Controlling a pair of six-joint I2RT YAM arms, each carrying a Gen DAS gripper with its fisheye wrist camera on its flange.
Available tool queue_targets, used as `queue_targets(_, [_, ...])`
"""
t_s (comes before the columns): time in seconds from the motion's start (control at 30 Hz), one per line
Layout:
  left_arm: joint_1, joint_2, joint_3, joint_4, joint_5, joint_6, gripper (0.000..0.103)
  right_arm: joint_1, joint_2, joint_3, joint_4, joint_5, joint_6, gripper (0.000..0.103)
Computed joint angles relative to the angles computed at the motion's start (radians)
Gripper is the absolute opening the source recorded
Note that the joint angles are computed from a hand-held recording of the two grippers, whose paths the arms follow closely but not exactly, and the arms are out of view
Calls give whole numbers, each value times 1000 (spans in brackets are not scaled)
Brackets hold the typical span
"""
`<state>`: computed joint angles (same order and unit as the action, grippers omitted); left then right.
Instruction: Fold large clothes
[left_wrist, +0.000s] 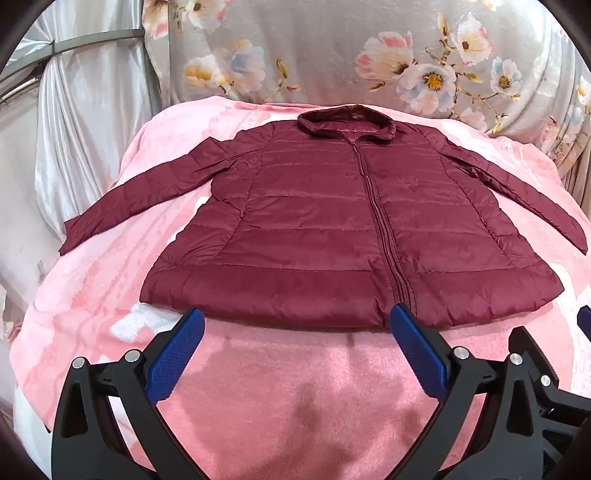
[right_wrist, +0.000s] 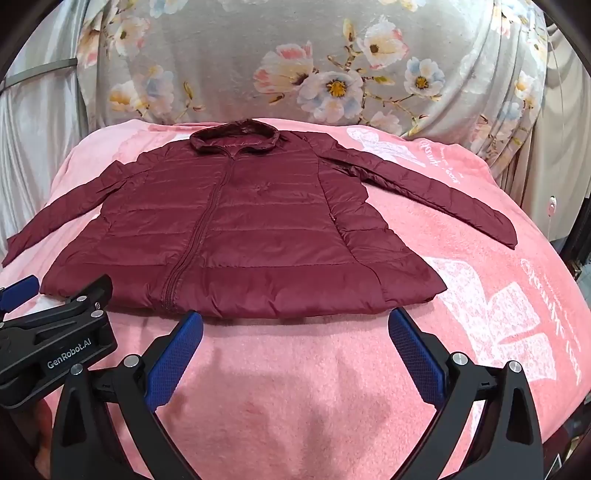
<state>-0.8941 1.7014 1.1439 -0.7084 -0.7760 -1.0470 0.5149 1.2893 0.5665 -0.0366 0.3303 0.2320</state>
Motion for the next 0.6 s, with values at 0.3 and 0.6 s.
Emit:
queue_targets(0.3, [-16, -3, 8, -40, -9, -31, 98, -2, -52, -17, -24, 5, -12, 98])
queue_targets(0.6, [-5, -29, 0, -51, 4, -22, 98, 4, -32, -2, -22, 2, -3, 98])
